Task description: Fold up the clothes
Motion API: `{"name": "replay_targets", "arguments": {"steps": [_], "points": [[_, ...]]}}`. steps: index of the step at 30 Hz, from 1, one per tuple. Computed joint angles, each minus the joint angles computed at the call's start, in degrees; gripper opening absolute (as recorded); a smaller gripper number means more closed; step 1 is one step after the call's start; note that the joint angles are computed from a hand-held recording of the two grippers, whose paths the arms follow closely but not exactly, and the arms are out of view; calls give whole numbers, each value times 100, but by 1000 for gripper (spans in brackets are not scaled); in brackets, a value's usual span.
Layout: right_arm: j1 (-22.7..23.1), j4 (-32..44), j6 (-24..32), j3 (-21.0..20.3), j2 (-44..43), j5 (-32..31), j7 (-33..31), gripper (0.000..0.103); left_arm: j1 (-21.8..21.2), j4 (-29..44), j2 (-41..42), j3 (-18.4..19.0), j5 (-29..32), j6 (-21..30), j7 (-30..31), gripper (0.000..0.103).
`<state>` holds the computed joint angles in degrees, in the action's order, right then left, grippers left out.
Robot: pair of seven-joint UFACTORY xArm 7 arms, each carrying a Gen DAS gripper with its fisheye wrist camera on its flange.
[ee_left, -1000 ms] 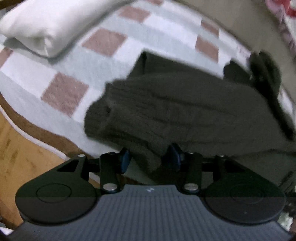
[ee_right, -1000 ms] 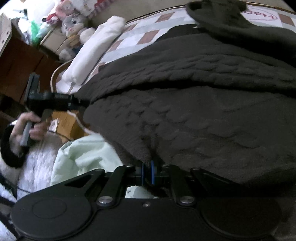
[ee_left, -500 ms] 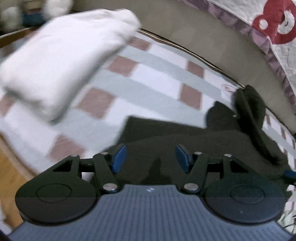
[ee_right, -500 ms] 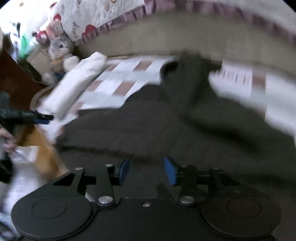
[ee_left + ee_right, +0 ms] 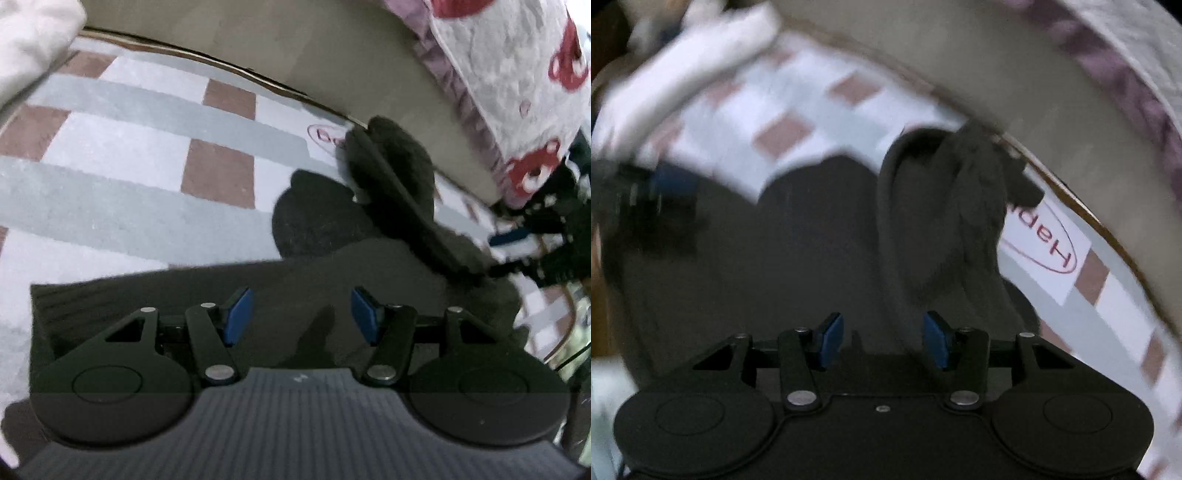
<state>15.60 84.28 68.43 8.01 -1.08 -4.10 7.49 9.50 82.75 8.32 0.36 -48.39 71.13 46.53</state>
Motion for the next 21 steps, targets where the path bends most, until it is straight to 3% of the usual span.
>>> {"name": "replay_targets", "arguments": {"steps": [2, 6, 10, 13, 16, 21], "points": [[-36, 354, 578, -41, 68, -45, -465, 54, 72, 216, 239, -19, -292, 137, -7, 58], [-183, 1370, 1033, -182, 734, 295, -100, 54, 275, 522, 595, -131, -899, 404, -82, 58], [-338, 1709, 733, -259, 1137, 583, -473, 55, 339, 612, 779, -223, -1022, 391, -265, 58], [-535, 1106, 519, -417, 760, 508, -487, 55, 270, 471, 628, -243, -733, 152, -135, 58], [-824, 269, 337, -590, 160, 602, -348, 54, 305, 316, 493, -249, -867, 189, 10, 58], [-1281, -2183, -993, -887, -1687, 1102, -96, 55, 128, -175, 15, -251, -1091, 102, 631, 58]]}}
